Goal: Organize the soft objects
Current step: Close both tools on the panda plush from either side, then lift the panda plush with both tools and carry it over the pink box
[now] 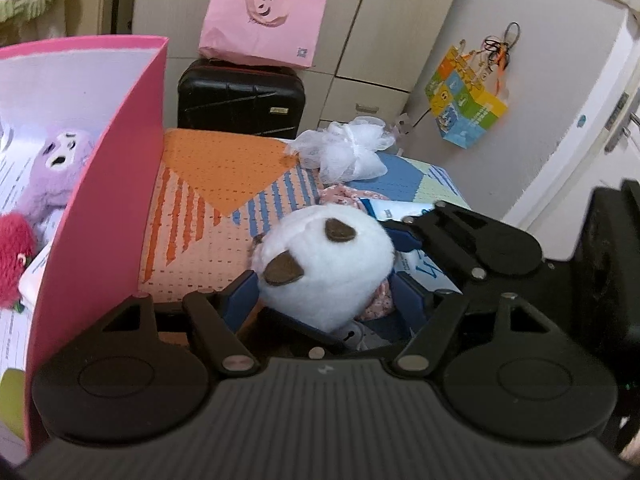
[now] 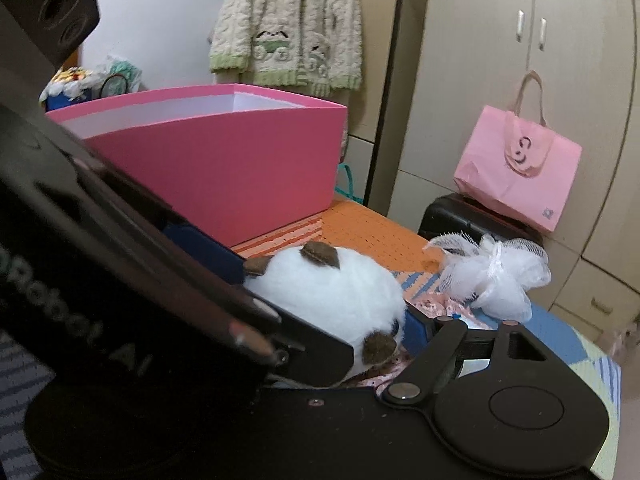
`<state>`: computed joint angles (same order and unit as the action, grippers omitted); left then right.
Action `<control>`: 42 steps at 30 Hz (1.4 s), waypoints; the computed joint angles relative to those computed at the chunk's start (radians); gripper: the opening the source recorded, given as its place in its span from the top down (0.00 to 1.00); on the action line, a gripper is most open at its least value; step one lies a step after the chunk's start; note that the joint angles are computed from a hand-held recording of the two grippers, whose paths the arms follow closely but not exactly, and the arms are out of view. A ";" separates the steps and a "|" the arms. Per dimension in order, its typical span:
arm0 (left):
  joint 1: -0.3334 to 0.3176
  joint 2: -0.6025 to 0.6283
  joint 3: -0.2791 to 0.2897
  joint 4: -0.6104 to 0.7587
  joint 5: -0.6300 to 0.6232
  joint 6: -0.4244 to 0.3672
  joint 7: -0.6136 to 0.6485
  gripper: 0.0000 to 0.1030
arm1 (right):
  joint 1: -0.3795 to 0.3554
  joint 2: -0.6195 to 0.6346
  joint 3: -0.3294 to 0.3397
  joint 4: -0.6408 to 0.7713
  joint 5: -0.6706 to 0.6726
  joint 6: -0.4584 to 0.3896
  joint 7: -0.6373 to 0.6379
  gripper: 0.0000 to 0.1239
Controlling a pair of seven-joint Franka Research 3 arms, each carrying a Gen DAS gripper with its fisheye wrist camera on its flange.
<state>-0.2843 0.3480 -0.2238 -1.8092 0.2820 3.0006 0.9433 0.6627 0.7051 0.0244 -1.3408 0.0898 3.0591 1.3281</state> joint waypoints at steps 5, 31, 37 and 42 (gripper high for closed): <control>0.001 -0.014 -0.001 -0.020 0.009 0.010 0.004 0.40 | 0.089 -0.017 -0.119 -0.031 -0.051 0.020 0.064 0.36; 0.127 -0.163 -0.184 -0.204 -0.287 0.052 0.332 0.41 | 0.409 -0.158 -0.454 -0.270 -0.207 0.076 0.508 0.31; 0.129 -0.192 -0.201 -0.226 -0.420 0.019 0.439 0.41 | 0.380 -0.205 -0.404 -0.318 -0.218 0.061 0.545 0.37; 0.087 -0.224 -0.166 -0.233 -0.484 -0.043 0.490 0.42 | 0.358 -0.245 -0.365 -0.356 -0.250 0.050 0.590 0.38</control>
